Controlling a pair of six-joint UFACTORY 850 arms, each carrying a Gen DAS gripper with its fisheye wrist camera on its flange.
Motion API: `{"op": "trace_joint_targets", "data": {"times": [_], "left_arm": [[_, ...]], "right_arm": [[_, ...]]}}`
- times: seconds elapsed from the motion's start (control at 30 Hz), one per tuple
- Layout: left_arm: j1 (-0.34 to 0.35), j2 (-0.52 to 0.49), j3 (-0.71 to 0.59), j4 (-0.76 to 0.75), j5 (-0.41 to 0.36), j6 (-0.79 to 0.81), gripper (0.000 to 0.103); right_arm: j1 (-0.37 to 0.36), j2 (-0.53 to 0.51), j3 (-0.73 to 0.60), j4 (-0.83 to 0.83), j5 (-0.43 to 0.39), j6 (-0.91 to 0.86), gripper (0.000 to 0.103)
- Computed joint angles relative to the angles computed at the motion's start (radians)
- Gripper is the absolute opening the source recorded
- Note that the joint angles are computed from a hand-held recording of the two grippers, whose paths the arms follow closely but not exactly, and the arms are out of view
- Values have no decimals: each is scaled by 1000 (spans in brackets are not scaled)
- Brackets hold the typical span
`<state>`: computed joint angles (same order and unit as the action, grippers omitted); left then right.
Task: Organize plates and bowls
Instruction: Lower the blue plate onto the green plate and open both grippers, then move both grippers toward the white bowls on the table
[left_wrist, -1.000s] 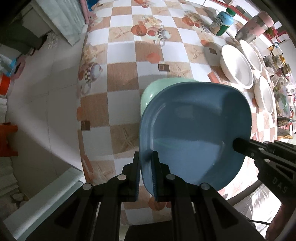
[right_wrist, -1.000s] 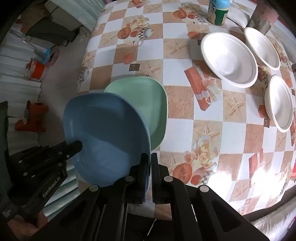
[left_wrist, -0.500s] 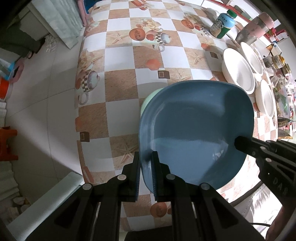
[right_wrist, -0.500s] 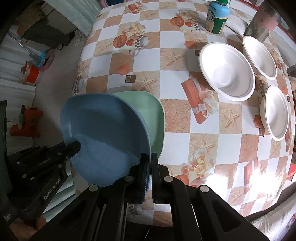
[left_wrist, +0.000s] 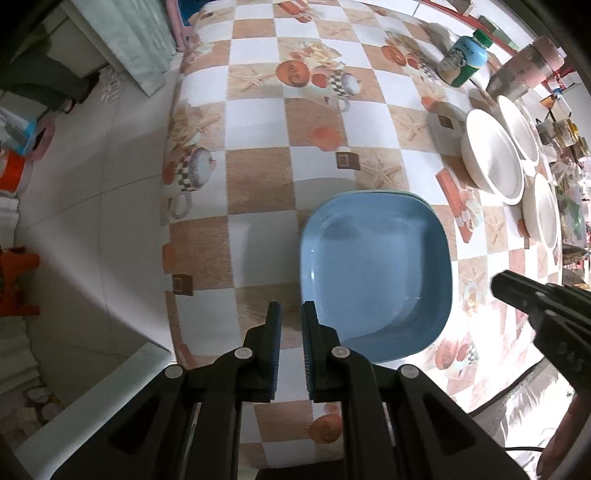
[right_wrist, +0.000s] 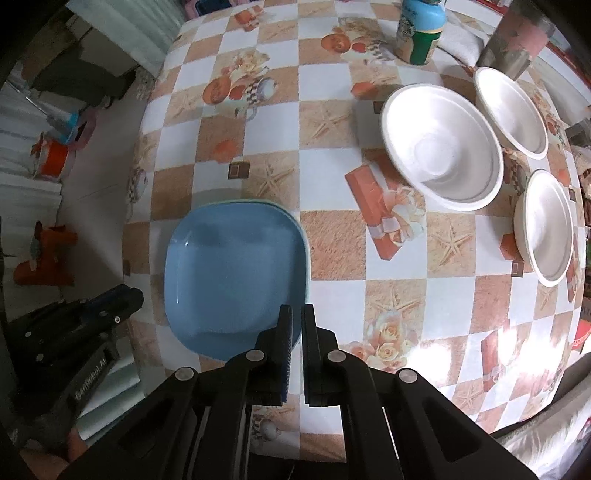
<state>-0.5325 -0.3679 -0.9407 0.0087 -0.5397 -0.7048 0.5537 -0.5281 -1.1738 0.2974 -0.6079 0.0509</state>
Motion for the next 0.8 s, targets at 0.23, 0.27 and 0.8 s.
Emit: {"op": "trace_joint_targets", "data": {"times": [0.23,0.27,0.8], "left_arm": [[-22,29,-3,36,1,-43,42],[-29,32,-6,45,2,-54,56],[-178,-35,-165,63,-34,-34,60]], "right_arm": [[-18,43,44,-23,-3,42,6],[-18,51,49,-35,-4,53,6],[-130,280,248,-166,71,236,92]]}}
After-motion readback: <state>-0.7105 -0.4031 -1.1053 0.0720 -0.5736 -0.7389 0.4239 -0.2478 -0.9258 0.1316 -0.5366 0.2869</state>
